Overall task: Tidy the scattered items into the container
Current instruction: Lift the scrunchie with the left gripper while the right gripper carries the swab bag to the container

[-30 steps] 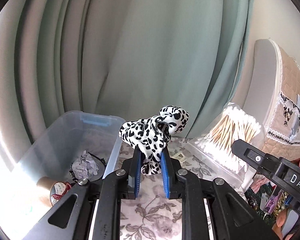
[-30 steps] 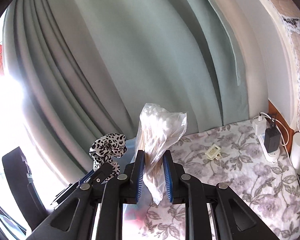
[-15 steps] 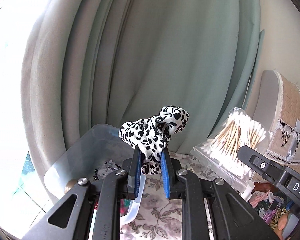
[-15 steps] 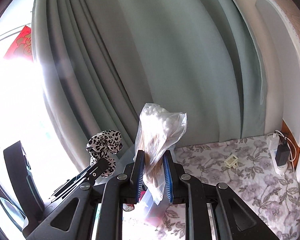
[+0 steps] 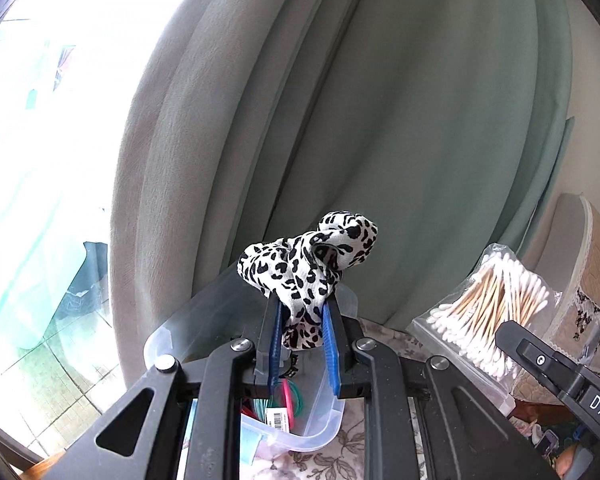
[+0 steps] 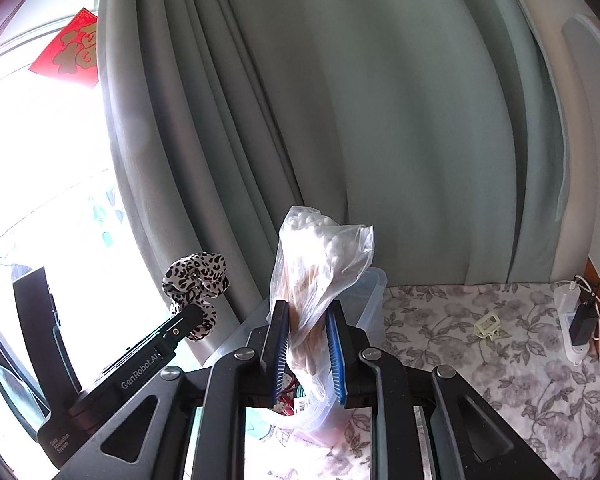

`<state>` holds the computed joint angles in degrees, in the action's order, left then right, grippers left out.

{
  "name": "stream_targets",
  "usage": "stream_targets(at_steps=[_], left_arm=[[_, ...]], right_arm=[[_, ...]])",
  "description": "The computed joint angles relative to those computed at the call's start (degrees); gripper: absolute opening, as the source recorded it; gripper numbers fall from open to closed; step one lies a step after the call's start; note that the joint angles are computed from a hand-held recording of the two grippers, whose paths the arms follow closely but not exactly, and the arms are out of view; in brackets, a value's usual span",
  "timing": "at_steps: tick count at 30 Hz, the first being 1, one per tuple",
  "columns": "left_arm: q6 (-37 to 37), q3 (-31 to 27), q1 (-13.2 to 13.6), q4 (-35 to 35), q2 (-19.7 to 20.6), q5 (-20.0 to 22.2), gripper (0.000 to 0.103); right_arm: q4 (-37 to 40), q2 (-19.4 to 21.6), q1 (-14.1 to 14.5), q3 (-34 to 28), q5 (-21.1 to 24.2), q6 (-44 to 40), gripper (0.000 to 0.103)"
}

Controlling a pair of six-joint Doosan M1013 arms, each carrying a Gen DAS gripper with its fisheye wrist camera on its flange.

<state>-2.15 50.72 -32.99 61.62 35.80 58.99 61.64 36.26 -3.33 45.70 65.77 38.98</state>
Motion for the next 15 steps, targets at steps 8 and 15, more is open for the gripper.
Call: stream_targets(at_steps=[8, 15], left_arm=[[-4.15, 3.87, 1.06, -0.16, -1.67, -0.57, 0.02], [-5.96, 5.85, 2.0, -1.37, -2.27, -1.35, 0.02]], right_arm=[[-1.89, 0.12, 1.23, 0.45, 0.58, -1.05, 0.021], [-3.92, 0.56, 2.03, 0.38, 1.31, -0.47, 0.021]])
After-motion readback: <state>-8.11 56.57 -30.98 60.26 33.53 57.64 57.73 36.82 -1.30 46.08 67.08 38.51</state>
